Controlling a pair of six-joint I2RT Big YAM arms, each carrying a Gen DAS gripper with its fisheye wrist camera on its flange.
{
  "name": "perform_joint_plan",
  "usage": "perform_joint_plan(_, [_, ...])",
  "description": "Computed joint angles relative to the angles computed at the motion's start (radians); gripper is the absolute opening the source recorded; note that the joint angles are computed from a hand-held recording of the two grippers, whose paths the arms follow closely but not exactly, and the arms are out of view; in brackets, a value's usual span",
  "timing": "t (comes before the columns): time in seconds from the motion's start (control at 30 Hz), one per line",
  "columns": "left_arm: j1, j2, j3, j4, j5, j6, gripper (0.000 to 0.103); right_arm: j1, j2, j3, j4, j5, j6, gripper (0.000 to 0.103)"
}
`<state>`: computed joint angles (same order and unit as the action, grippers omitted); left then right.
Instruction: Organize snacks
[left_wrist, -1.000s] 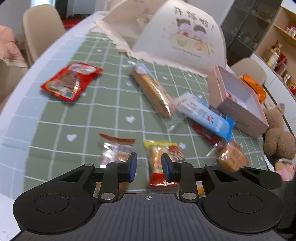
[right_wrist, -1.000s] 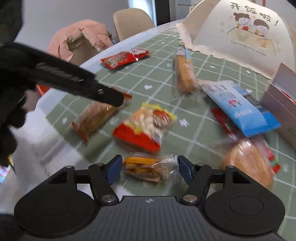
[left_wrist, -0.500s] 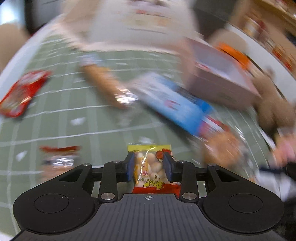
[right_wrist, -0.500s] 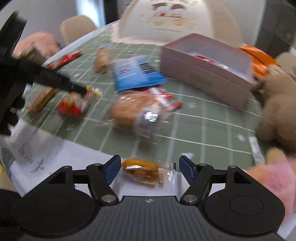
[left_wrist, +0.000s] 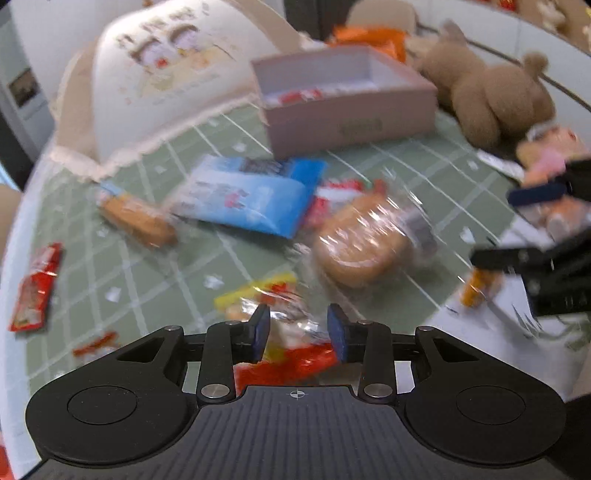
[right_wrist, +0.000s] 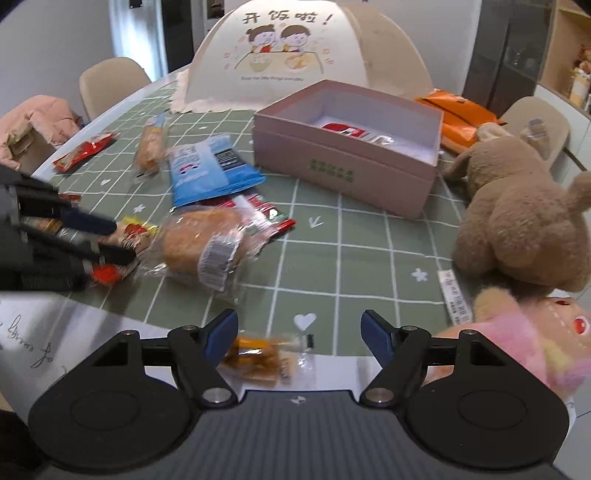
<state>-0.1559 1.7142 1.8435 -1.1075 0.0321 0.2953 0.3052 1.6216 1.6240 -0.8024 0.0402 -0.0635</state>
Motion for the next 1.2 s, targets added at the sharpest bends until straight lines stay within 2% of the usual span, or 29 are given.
perform_joint_plan(0.1, [-0.019, -0.015, -0.035, 0.030, -0.023, 0.051, 0.054, -0.004, 0.001, -0.001, -0.006, 0.001, 0.001, 0.074])
perform_joint_plan(0.17, [-0.019, -0.019, -0.047, 0.041, -0.006, 0.065, 0.062, -0.006, 0.001, -0.004, -0.012, 0.000, 0.003, 0.074])
perform_joint_plan(0.2, [-0.015, -0.019, -0.047, 0.042, 0.008, 0.063, 0.062, -0.006, 0.002, -0.005, -0.017, 0.002, 0.005, 0.074])
perform_joint_plan(0.3, [0.009, -0.028, -0.048, 0.052, 0.050, 0.003, 0.061, -0.005, -0.006, -0.016, -0.012, 0.006, 0.009, 0.075])
perform_joint_plan(0.37, [0.022, -0.030, -0.050, 0.073, 0.007, -0.059, 0.059, -0.007, -0.012, -0.024, -0.008, 0.009, 0.009, 0.076])
perform_joint_plan(0.53, [0.052, 0.020, 0.014, 0.025, 0.000, -0.148, 0.061, -0.016, -0.009, -0.025, -0.010, -0.003, 0.038, 0.078])
perform_joint_plan(0.63, [0.069, 0.059, 0.063, -0.009, 0.036, -0.227, 0.066, -0.013, -0.005, -0.020, -0.012, -0.002, 0.033, 0.078])
perform_joint_plan(0.7, [0.084, 0.064, 0.062, -0.009, 0.057, -0.273, 0.064, -0.009, -0.006, -0.021, -0.009, 0.003, 0.020, 0.078])
perform_joint_plan(0.87, [0.090, 0.068, 0.070, -0.025, 0.075, -0.263, 0.063, 0.002, 0.004, 0.004, 0.001, -0.016, 0.002, 0.078])
perform_joint_plan(0.97, [0.095, 0.063, 0.073, -0.058, 0.122, -0.230, 0.063, 0.020, 0.026, 0.042, 0.031, -0.040, -0.018, 0.078])
perform_joint_plan(1.1, [0.116, 0.043, 0.046, -0.051, 0.167, -0.291, 0.060, 0.062, 0.087, 0.113, 0.056, -0.036, -0.083, 0.078])
perform_joint_plan(1.2, [0.130, 0.031, 0.029, -0.039, 0.150, -0.332, 0.060, 0.092, 0.127, 0.152, 0.029, -0.047, -0.142, 0.078])
